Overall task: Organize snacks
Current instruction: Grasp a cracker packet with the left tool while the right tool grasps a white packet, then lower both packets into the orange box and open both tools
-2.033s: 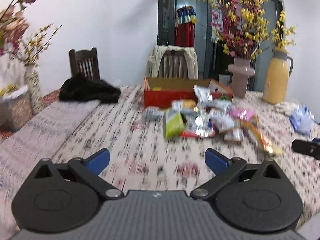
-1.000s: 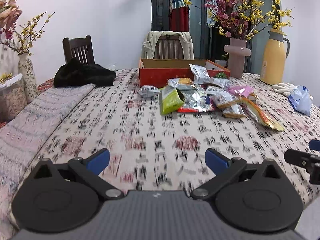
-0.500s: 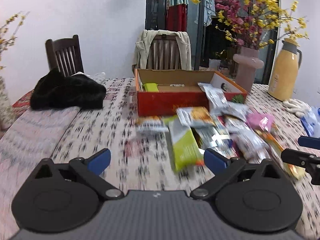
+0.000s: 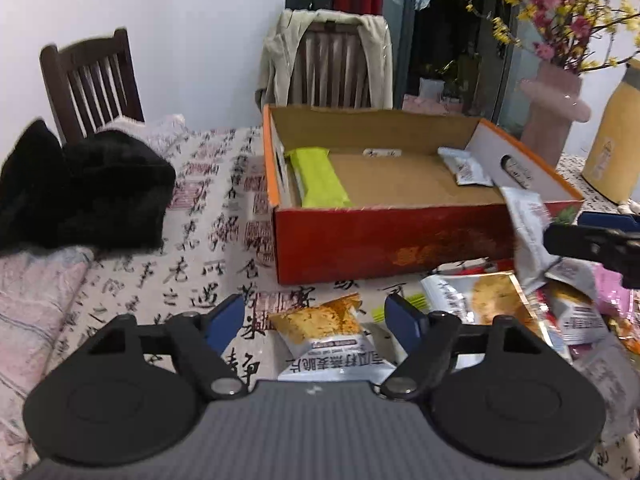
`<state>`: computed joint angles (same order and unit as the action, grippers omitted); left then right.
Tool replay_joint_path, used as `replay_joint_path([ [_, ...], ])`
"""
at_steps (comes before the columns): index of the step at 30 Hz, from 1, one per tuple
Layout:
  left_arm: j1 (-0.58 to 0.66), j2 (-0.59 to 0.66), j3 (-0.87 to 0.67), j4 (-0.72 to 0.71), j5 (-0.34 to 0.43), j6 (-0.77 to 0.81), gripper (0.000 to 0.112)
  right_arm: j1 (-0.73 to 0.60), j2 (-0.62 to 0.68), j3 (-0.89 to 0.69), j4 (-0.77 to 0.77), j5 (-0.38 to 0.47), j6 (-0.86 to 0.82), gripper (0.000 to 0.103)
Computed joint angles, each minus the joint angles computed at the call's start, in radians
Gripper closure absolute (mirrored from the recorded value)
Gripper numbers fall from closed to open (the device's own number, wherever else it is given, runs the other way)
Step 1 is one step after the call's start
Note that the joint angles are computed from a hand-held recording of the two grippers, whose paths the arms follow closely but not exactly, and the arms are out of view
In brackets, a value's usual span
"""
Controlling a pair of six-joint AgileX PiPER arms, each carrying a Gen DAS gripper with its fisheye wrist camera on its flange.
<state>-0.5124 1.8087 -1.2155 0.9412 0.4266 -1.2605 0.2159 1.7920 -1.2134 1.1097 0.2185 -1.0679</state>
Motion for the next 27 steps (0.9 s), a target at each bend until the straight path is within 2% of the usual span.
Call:
replay_joint_path([
  [3, 0.012, 0.02, 0.004, -0.023, -0.017, 0.017, 0.041, 0.007, 0.065, -0.05, -0.007, 0.007, 0.009, 0.031],
  [5, 0.018, 0.024, 0.009, -0.059, -0.027, 0.042, 0.063, 0.011, 0.085, -0.066, -0.011, 0.011, 0.007, 0.041],
  [6, 0.023, 0.023, 0.016, -0.069, -0.04, 0.043, 0.066, 0.014, 0.091, -0.067, -0.006, 0.008, 0.0, 0.051],
  [8, 0.011, 0.014, 0.032, 0.007, -0.037, -0.035, 0.071, 0.015, 0.092, -0.064, 0.003, 0.007, -0.013, 0.053],
  [10, -0.008, -0.001, 0.042, 0.039, -0.017, -0.068, 0.071, 0.01, 0.073, -0.04, 0.076, 0.011, -0.086, 0.054],
  [13, -0.064, -0.077, 0.111, 0.181, 0.021, -0.223, 0.071, -0.007, -0.003, 0.035, 0.206, 0.028, -0.217, 0.054],
  [16, -0.155, -0.191, 0.209, 0.311, 0.101, -0.381, 0.071, -0.021, -0.136, 0.168, 0.364, 0.046, -0.402, 0.054],
  [19, -0.276, -0.309, 0.311, 0.385, 0.198, -0.522, 0.071, -0.052, -0.293, 0.32, 0.405, 0.101, -0.469, 0.054],
  [23, -0.498, -0.407, 0.41, 0.39, 0.398, -0.66, 0.071, -0.091, -0.488, 0.494, 0.337, 0.147, -0.424, 0.054],
  [27, -0.719, -0.449, 0.46, 0.302, 0.585, -0.758, 0.071, -0.107, -0.712, 0.66, 0.201, 0.139, -0.299, 0.054],
])
